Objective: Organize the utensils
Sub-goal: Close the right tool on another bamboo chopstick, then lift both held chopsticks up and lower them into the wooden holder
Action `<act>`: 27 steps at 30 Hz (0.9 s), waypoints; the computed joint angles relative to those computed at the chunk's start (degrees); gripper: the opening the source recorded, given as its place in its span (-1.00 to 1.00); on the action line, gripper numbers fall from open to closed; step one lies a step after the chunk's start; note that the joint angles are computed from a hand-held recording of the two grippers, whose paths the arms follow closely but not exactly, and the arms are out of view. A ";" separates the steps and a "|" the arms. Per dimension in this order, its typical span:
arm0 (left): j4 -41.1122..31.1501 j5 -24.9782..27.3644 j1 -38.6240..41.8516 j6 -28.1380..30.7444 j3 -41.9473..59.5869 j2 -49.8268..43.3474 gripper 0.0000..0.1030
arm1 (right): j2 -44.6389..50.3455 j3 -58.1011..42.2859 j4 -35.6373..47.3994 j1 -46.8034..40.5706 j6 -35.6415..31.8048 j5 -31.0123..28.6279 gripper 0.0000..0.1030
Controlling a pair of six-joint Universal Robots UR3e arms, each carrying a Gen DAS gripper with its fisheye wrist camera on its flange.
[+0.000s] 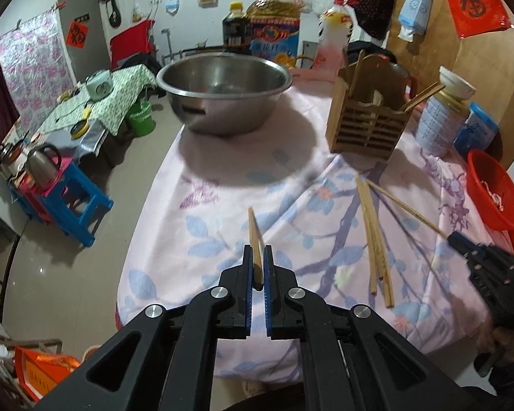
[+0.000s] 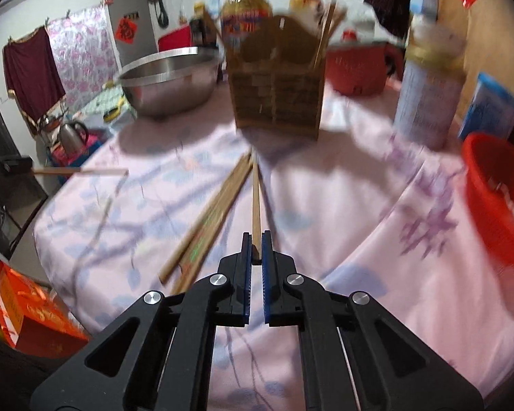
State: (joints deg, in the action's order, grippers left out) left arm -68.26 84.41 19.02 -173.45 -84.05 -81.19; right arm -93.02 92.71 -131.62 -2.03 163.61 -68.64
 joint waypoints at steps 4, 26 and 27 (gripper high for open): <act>0.16 -2.54 -0.01 1.37 3.77 -2.18 -0.88 | -0.51 -5.69 1.77 -0.59 1.95 0.66 -0.88; -5.29 -16.56 3.51 12.99 18.31 -12.17 -0.87 | 2.30 -17.00 4.12 9.20 12.47 -11.99 -0.87; -4.80 -16.02 2.73 11.99 19.69 -13.45 -0.88 | 2.86 -17.71 4.30 8.70 11.37 -11.38 -0.88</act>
State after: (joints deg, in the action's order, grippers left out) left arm -73.06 68.39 21.75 -161.46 -64.36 -94.65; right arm -90.17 75.01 -127.32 6.67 174.99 -80.02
